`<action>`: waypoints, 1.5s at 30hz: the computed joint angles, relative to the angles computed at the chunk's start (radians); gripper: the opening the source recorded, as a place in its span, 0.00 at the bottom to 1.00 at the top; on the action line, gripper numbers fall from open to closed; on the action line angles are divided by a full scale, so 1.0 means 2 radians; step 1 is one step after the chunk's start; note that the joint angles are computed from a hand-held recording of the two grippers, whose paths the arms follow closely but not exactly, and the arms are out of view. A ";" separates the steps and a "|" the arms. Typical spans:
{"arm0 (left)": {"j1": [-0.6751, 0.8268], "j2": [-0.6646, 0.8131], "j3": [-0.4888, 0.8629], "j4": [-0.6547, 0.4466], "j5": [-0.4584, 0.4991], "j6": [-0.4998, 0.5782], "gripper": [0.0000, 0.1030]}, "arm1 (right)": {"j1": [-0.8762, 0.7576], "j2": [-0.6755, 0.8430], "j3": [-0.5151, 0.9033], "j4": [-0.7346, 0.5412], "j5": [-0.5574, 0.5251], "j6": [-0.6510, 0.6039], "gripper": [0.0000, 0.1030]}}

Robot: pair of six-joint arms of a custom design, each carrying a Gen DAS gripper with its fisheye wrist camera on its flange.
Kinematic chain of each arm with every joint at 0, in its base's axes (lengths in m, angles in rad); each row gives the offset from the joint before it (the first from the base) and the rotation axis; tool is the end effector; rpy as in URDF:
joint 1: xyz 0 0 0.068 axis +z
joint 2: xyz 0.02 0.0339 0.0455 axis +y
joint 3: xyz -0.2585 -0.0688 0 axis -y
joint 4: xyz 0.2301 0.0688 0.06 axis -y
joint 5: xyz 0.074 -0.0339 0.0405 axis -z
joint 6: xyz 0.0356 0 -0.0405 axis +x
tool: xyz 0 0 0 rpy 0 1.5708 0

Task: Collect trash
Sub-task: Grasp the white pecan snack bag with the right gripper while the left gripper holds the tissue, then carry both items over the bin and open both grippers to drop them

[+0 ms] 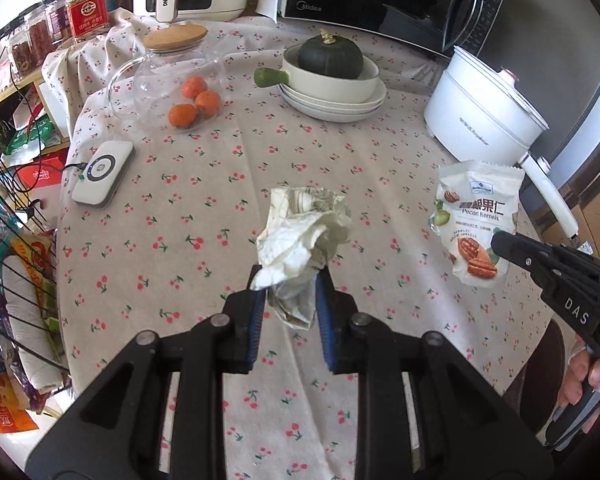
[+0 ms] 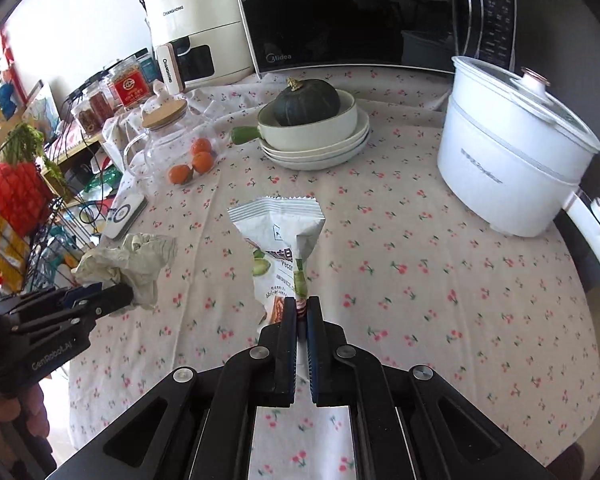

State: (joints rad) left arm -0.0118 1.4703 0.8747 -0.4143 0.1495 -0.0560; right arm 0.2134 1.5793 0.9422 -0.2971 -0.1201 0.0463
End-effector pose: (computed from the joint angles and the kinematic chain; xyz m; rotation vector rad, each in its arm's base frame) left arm 0.2762 -0.0086 0.1988 -0.0014 2.5785 -0.2181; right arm 0.3000 0.0694 0.1954 -0.2594 2.5007 0.2571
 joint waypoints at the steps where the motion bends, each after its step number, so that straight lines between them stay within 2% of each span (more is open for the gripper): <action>1: -0.008 -0.012 -0.007 -0.004 0.000 -0.006 0.25 | -0.010 -0.022 -0.018 -0.006 -0.004 -0.007 0.05; 10: -0.098 -0.112 -0.072 -0.025 -0.018 -0.058 0.25 | -0.127 -0.168 -0.132 -0.065 -0.056 -0.073 0.05; 13: -0.145 -0.131 -0.092 -0.025 -0.036 -0.079 0.25 | -0.188 -0.205 -0.159 -0.094 -0.087 -0.103 0.05; 17: -0.204 -0.138 -0.110 -0.016 -0.046 -0.115 0.25 | -0.289 -0.237 -0.189 -0.132 -0.130 -0.174 0.05; 22: -0.283 -0.118 -0.113 0.009 -0.052 -0.142 0.25 | -0.415 -0.219 -0.185 -0.180 -0.188 -0.252 0.05; 27: -0.351 -0.078 -0.095 0.028 -0.044 -0.168 0.26 | -0.526 -0.196 -0.175 -0.211 -0.215 -0.348 0.05; 32: -0.423 -0.025 -0.066 0.048 -0.055 -0.187 0.26 | -0.635 -0.167 -0.163 -0.238 -0.226 -0.456 0.05; 37: -0.473 0.038 -0.021 0.059 -0.050 -0.196 0.26 | -0.739 -0.102 -0.129 -0.257 -0.232 -0.544 0.05; 45: -0.542 0.121 0.050 0.073 -0.055 -0.195 0.26 | -0.850 -0.009 -0.059 -0.276 -0.235 -0.619 0.05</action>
